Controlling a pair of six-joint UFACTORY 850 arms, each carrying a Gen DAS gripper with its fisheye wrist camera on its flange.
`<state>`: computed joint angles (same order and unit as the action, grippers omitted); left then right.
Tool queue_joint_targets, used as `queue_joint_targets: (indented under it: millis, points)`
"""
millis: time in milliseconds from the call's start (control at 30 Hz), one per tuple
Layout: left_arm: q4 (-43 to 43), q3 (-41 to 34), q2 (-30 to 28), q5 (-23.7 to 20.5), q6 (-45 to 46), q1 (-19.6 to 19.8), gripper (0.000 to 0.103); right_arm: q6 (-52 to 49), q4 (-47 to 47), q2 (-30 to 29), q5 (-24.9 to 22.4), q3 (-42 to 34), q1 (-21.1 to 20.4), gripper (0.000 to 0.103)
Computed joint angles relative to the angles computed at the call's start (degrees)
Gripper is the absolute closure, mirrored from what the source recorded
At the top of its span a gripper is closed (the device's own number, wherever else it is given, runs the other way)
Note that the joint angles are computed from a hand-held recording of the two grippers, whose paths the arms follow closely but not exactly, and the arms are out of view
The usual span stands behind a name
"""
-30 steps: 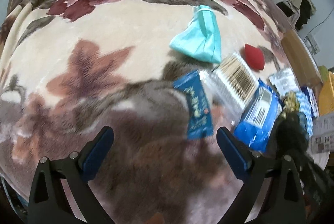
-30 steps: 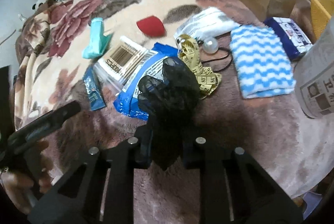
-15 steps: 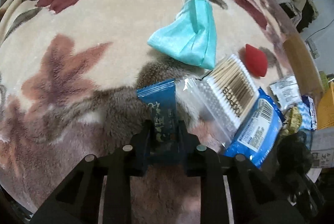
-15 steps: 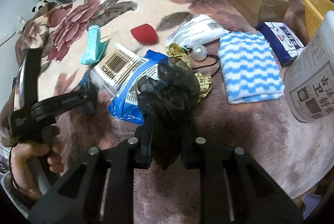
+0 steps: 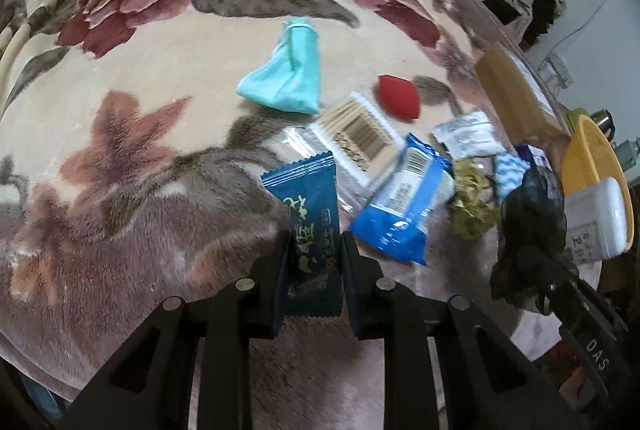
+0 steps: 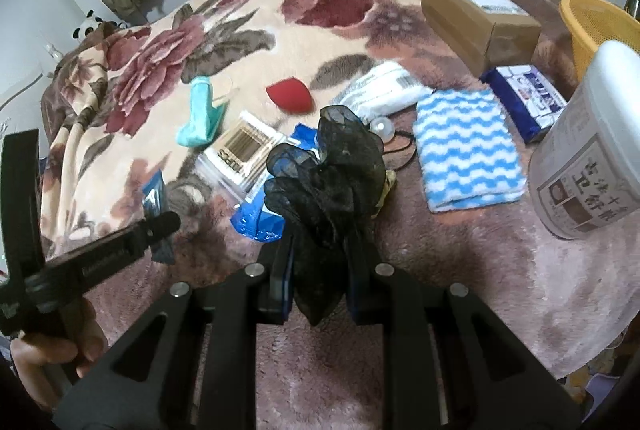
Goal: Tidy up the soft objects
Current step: 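Lift both held items and carry them over the yellow basket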
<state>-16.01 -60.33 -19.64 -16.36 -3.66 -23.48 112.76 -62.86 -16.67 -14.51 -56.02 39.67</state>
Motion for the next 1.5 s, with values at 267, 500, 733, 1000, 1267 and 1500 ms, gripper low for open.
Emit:
queue_joint_targets:
  millis: [267, 500, 733, 1000, 1267, 1500]
  points:
    - [5.9, -0.72, 1.15, -0.52, -4.41, -3.01, 0.08, 2.77, -2.71, 2.91, -1.5, 1.47, 0.25, 0.083]
    - [15.8, -1.31, 1.83, -0.75, -13.25, -5.32, 0.08, -2.15, 1.96, 4.36, -3.3, 1.89, 0.01, 0.083]
    - [18.47, -2.65, 1.82, -1.35, -15.3, -6.61, 0.08, -1.26, 0.63, 6.42, -4.53, 2.95, -0.5, 0.083]
    - [21.75, -4.91, 1.52, -1.64, -18.0, -8.62, 0.08, -3.0, 1.54, 8.37, -6.33, 3.62, -1.16, 0.083]
    - [22.51, -7.46, 1.2, -2.04, -18.1, -10.47, 0.08, -1.89, -0.57, 10.78, -7.73, 4.45, -1.91, 0.083]
    - [22.65, -9.53, 0.91, -2.27, -17.8, -12.17, 0.08, -1.23, -1.49, 12.69, -8.67, 5.62, -2.66, 0.083]
